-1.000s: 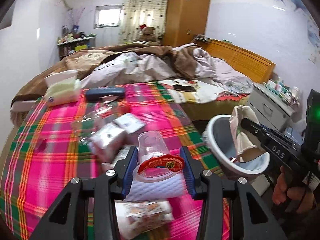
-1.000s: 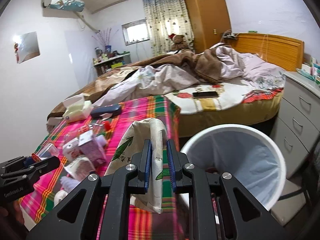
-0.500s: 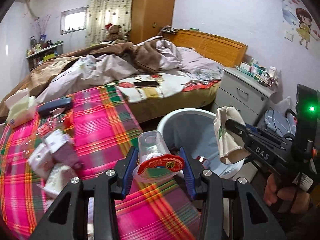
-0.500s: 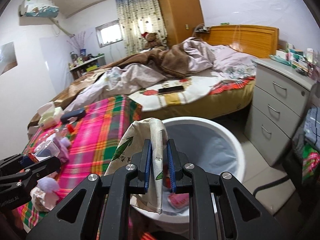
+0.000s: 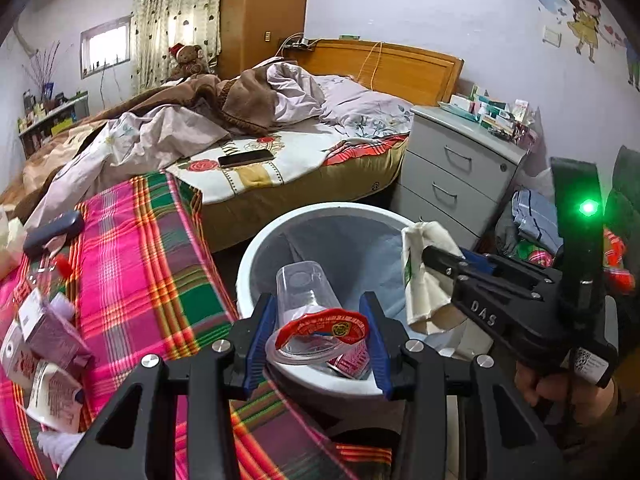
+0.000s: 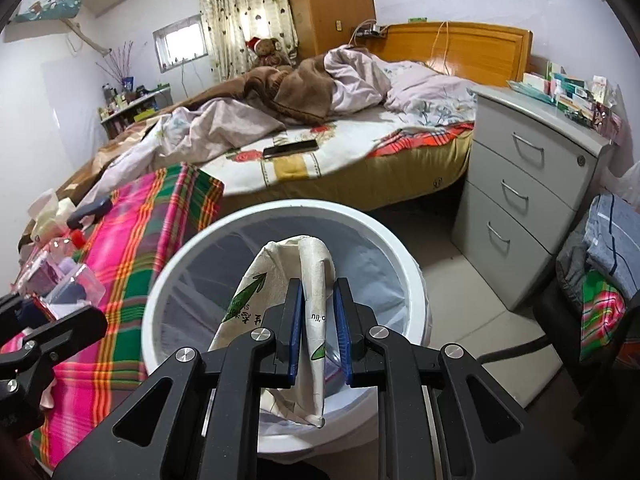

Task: Collect trash
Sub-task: 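Open both tools to drop the cup and bag into the bin, then move both tools back to the trash pile on the plaid cloth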

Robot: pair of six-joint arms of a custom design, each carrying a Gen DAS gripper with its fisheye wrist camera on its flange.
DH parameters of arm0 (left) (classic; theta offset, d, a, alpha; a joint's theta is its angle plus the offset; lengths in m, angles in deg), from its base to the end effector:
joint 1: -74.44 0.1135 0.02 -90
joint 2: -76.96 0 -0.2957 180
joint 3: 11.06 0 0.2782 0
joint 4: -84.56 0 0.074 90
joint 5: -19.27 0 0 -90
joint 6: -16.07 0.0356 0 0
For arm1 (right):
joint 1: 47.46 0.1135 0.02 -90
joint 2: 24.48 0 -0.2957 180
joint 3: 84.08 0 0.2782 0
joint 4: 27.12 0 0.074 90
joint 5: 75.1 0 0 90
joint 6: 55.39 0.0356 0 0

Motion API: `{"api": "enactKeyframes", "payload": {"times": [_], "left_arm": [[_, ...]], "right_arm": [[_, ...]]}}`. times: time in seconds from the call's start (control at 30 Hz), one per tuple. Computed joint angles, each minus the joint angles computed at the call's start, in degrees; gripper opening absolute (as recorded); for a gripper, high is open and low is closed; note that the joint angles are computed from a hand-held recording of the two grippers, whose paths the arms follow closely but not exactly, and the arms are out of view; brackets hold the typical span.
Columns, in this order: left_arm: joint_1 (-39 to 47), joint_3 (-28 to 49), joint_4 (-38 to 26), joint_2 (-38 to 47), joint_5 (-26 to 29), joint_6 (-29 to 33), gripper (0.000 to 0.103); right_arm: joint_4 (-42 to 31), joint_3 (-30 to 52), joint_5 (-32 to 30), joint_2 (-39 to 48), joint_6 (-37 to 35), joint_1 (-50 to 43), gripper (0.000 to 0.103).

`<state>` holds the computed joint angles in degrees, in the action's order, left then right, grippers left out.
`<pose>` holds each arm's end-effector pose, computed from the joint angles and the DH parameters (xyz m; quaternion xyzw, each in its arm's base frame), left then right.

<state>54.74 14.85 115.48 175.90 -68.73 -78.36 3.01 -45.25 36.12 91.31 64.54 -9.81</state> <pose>0.2147 -0.0782 0.0660 0.1284 0.9048 -0.1004 0.3935 0.2333 0.1637 0.0305 0.0061 0.9165 0.0588 0.3957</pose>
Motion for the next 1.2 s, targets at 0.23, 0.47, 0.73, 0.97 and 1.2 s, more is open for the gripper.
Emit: {"api": "enactKeyframes", "payload": {"times": [0.23, 0.47, 0.73, 0.97, 1.2], "left_arm": [[-0.5, 3.1, -0.4, 4.0, 0.0, -0.9, 0.045], [0.0, 4.2, 0.3, 6.8, 0.2, -1.8, 0.066], [1.3, 2.8, 0.9, 5.9, 0.9, -2.3, 0.067], [3.5, -0.3, 2.0, 2.7, 1.4, -1.6, 0.067], [6.5, -5.5, 3.8, -2.5, 1.5, -0.7, 0.067]], "right_arm": [[-1.6, 1.8, -1.6, 2.0, -2.0, -2.1, 0.016], [-3.9, 3.5, -3.5, 3.2, -2.9, -2.9, 0.02], [-2.4, 2.4, -3.5, 3.0, -1.3, -2.2, 0.052], [-1.2, 1.3, -3.3, 1.5, -0.3, -0.4, 0.052], [-0.5, 0.3, -1.3, -0.5, 0.4, 3.2, 0.052]]}}
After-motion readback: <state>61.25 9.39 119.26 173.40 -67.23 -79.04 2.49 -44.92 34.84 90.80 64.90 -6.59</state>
